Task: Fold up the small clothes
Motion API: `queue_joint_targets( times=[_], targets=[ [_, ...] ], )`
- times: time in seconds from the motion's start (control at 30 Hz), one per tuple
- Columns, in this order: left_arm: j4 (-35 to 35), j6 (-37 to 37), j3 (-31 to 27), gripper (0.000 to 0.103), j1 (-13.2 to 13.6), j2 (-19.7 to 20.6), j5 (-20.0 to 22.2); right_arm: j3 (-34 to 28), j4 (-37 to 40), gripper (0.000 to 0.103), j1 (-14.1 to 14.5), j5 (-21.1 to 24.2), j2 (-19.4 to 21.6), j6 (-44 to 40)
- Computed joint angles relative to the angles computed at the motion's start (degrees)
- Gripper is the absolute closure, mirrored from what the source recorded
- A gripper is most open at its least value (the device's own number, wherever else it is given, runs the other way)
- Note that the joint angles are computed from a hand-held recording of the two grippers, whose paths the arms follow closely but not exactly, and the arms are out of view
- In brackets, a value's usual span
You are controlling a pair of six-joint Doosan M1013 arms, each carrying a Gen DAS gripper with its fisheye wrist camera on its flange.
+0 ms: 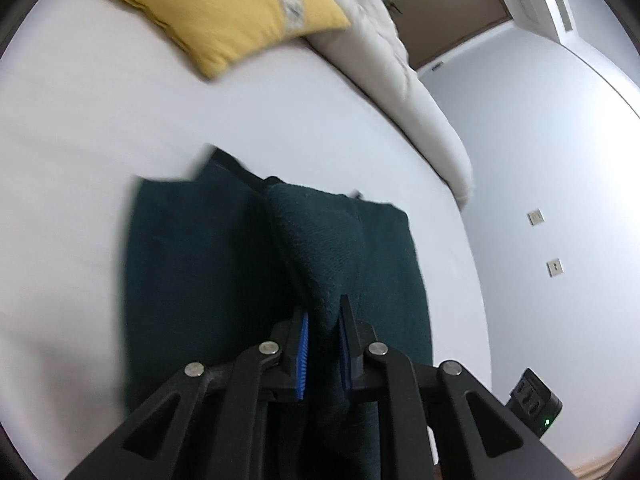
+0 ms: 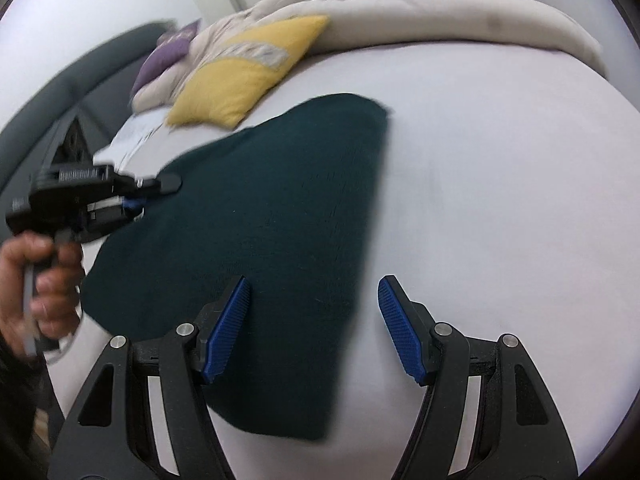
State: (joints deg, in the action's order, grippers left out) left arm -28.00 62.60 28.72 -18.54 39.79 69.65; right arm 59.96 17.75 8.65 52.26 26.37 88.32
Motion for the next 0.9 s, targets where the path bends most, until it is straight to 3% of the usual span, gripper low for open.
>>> queue_joint_targets(
  times=[0.13, 0.37, 0.53, 0.6, 0.67, 0.73, 0.8, 0.9],
  targets=[
    [0.53, 0.45, 5.86, 0.089, 2.25, -3.03, -2.19, -3.05, -3.13, 0.036, 3.19, 0.78, 1.8, -2.42],
    [0.79, -0.19, 10.67, 0.088, 3.25, -3.62, -3.31, -6.35, -11.46, 0.034, 6.74, 2.87, 3.84, -0.02],
    [-1.62, -1.25, 14.33, 0.082, 3.29, -4.96, -7.33, -5.27, -13.26, 0.034, 6.8, 2.0, 3.61, -0.14],
    [1.0, -2.2, 14.41, 0.081, 3.0, -5.59, -7.34, -5.37, -12.55, 0.034, 6.15, 2.16, 3.63, -0.31],
    [9.63, -5.13, 14.07, 0.079, 1.71, -6.93, -7.92, -5.61, -13.27, 0.034, 5.97, 3.16, 3.53, 2.07],
    [16.67, -4.6, 14.17, 0.079, 0.1, -8.62, -10.33, -5.23, -9.59, 0.038, 4.93, 2.49, 2.74, 4.65],
    [19.41, -1.67, 13.36, 0.079, -1.34, -8.98, -10.9, -3.0, -1.09, 0.038, 3.28, -1.46, 1.05, 4.1],
    [21.85, 3.97, 10.17, 0.079, -3.54, -7.35, -7.67, -2.7, 11.67, 0.04, 1.19, -1.15, 1.12, 0.55]
  ],
)
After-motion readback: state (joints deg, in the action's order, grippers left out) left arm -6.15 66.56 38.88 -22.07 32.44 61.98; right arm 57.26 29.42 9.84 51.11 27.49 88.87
